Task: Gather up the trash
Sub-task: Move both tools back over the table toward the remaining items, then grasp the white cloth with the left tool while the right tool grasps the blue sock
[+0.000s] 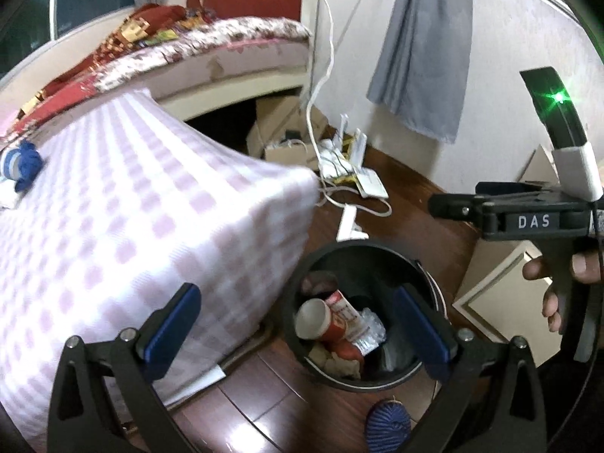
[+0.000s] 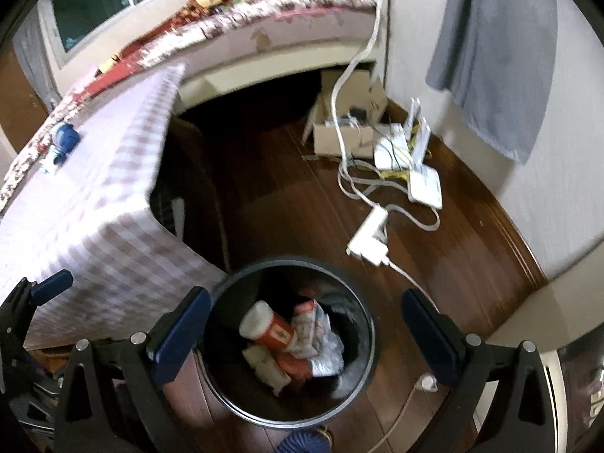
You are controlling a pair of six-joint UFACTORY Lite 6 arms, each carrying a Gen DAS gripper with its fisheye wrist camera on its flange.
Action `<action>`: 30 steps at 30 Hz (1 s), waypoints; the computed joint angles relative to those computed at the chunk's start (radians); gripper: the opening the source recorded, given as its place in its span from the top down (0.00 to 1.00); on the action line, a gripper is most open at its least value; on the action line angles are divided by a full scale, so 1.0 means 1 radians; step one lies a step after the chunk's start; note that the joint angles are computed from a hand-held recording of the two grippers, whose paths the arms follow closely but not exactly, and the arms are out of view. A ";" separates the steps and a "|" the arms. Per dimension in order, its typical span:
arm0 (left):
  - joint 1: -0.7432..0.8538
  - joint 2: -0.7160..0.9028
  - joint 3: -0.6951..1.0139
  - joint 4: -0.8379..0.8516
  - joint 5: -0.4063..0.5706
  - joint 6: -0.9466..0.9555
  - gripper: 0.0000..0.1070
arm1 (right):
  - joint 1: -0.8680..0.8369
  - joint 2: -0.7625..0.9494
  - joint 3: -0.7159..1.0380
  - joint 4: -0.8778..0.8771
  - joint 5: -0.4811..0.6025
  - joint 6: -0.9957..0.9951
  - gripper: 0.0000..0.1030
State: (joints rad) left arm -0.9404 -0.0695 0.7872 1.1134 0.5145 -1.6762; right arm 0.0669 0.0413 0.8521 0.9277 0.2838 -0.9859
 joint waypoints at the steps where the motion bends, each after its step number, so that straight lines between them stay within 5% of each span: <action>1: 0.007 -0.025 -0.009 -0.014 0.008 0.018 0.05 | 0.008 -0.006 0.009 0.015 0.002 -0.008 0.01; 9: 0.152 -0.311 -0.105 -0.144 0.080 0.252 0.05 | 0.111 -0.029 0.088 0.143 0.035 -0.037 0.01; 14: 0.332 -0.471 -0.163 -0.248 0.077 0.457 0.05 | 0.273 -0.007 0.191 0.073 -0.023 0.078 0.01; 19: 0.716 -0.593 -0.197 -0.576 -0.034 0.969 0.05 | 0.455 0.119 0.377 -0.126 -0.106 0.315 0.01; 24: 1.119 -0.591 -0.197 -0.953 -0.131 1.492 0.05 | 0.580 0.340 0.650 -0.512 -0.143 0.748 0.01; 28: 1.386 -0.473 -0.136 -1.296 -0.166 1.911 0.05 | 0.669 0.620 1.056 -0.886 0.018 1.132 0.01; 30: 1.479 -0.379 -0.084 -1.468 -0.173 2.120 0.05 | 0.693 0.764 1.265 -0.895 0.061 1.158 0.01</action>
